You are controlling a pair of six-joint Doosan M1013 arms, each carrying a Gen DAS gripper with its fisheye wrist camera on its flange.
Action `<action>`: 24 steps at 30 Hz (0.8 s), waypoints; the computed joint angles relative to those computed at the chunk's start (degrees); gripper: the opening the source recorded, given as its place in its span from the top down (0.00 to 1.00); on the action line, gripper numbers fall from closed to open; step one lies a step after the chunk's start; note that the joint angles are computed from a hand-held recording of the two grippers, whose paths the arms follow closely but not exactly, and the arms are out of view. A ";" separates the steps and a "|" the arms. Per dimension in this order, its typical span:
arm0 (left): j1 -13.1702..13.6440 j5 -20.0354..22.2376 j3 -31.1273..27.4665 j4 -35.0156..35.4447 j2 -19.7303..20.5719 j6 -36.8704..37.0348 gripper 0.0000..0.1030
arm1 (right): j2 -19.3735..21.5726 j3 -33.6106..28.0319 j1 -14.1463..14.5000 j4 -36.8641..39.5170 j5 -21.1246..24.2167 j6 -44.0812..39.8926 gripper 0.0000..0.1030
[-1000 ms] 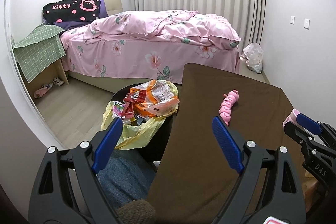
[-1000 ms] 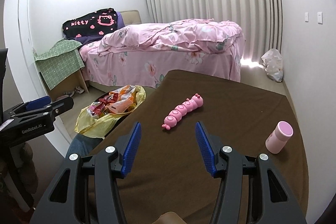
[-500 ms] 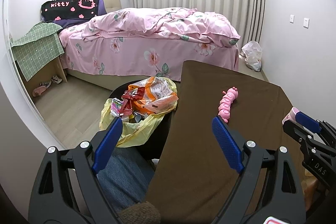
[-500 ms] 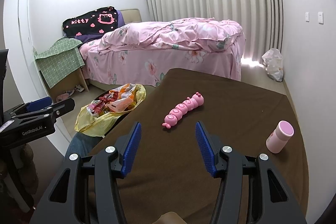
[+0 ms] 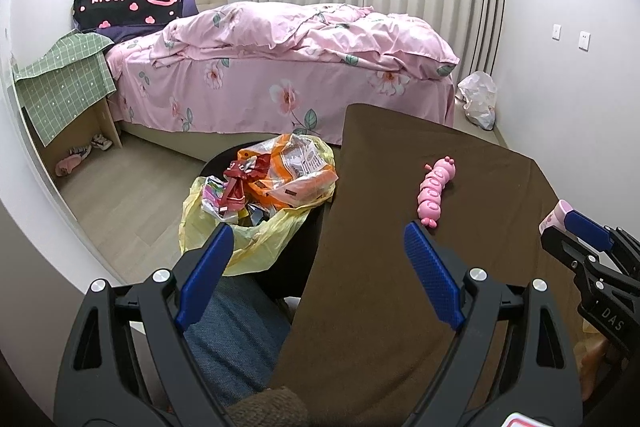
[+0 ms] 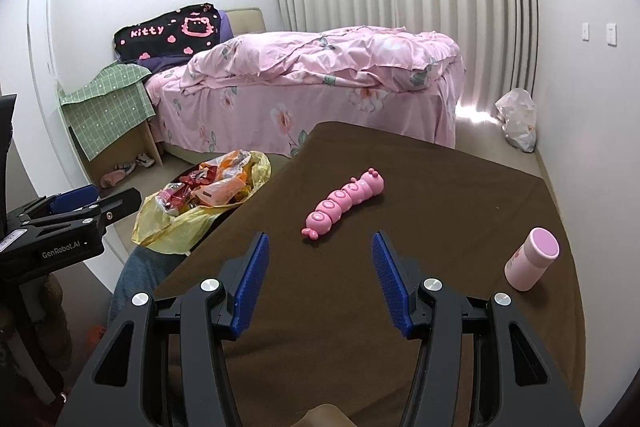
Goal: Collect trash
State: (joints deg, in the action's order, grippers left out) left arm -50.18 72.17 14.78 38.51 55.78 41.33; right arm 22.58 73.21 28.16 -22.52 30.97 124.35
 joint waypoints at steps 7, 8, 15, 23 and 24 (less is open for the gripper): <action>0.28 -0.04 -0.49 -0.88 0.40 0.66 0.19 | 0.64 -0.93 0.13 -0.07 1.17 -0.82 0.51; 0.31 0.15 -0.93 -1.01 0.62 0.83 0.19 | 0.73 -1.02 0.10 0.03 1.23 -0.92 0.51; 0.43 0.34 -1.32 -1.45 0.87 1.11 0.19 | 0.95 -1.22 -0.07 0.81 1.47 -1.29 0.51; 0.50 -0.02 -0.61 -1.54 0.50 1.06 0.19 | 1.02 -1.20 -0.06 0.38 1.40 -1.02 0.51; 0.51 -0.03 -0.56 -1.54 0.47 1.06 0.19 | 0.99 -1.21 -0.04 0.40 1.43 -1.08 0.51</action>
State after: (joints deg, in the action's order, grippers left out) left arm -49.67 72.14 14.22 36.97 56.25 42.38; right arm 23.57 72.00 28.12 -22.12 32.40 123.27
